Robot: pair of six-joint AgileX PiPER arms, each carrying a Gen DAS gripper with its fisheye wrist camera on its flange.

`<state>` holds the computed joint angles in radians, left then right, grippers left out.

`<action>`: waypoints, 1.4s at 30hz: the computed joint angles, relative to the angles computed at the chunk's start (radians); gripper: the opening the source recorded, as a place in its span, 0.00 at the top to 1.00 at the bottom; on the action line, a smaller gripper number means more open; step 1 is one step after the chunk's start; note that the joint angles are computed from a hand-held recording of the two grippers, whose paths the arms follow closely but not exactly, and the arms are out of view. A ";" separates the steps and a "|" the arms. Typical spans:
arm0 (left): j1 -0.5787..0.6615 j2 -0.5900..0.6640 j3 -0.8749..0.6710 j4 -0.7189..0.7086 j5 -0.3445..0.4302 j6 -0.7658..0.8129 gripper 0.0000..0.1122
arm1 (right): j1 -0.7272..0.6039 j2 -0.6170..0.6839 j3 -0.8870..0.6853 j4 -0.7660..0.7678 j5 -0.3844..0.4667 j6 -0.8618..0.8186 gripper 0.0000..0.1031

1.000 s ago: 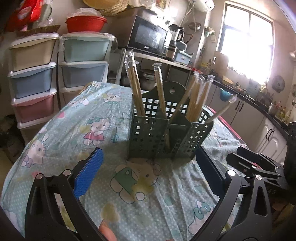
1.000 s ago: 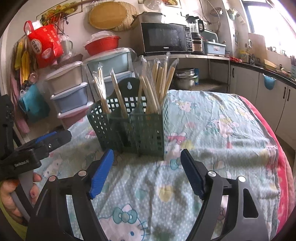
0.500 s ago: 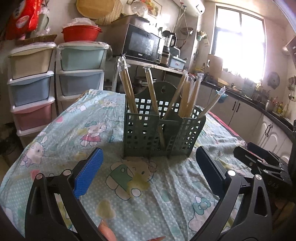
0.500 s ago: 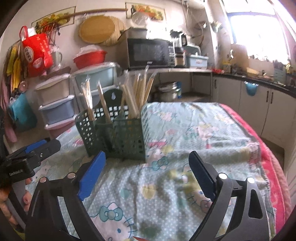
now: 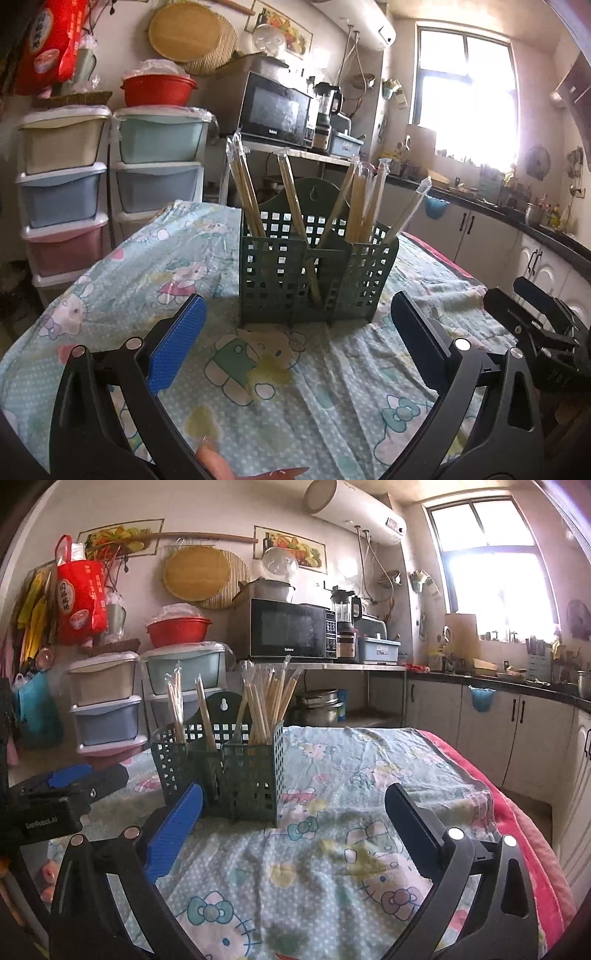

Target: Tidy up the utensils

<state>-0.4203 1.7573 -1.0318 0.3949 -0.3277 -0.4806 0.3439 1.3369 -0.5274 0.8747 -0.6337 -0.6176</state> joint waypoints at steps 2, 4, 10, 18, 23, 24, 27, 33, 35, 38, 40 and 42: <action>-0.001 0.000 0.010 -0.035 -0.019 0.039 0.18 | 0.002 0.001 0.003 -0.003 -0.006 0.007 0.07; 0.002 0.001 0.008 -0.012 -0.018 0.019 0.18 | 0.005 0.002 0.003 -0.001 -0.011 0.003 0.07; -0.003 0.005 0.003 -0.021 -0.003 0.030 0.18 | 0.029 0.001 0.011 0.008 -0.039 -0.015 0.07; 0.000 0.007 0.005 -0.019 -0.012 0.028 0.18 | 0.048 -0.001 0.022 0.014 -0.063 -0.021 0.07; 0.000 0.007 0.006 -0.019 -0.012 0.029 0.18 | 0.051 -0.005 0.022 0.026 -0.062 -0.026 0.07; 0.000 0.007 0.006 -0.014 -0.013 0.024 0.18 | 0.051 -0.005 0.022 0.026 -0.062 -0.026 0.07; 0.000 0.006 0.008 -0.016 -0.014 0.026 0.18 | 0.050 -0.005 0.022 0.025 -0.061 -0.027 0.07; -0.001 0.006 0.008 -0.018 -0.014 0.029 0.18 | 0.052 -0.007 0.023 0.029 -0.063 -0.027 0.07; 0.000 0.006 0.008 -0.015 -0.015 0.025 0.18 | 0.052 -0.008 0.023 0.030 -0.062 -0.028 0.06; -0.001 0.005 0.009 -0.017 -0.016 0.027 0.18 | 0.051 -0.007 0.024 0.029 -0.063 -0.028 0.06; 0.000 0.005 0.010 -0.013 -0.018 0.024 0.18 | 0.050 -0.007 0.023 0.027 -0.059 -0.027 0.06; -0.001 0.006 0.008 -0.015 -0.017 0.025 0.18 | 0.052 -0.007 0.023 0.031 -0.062 -0.029 0.06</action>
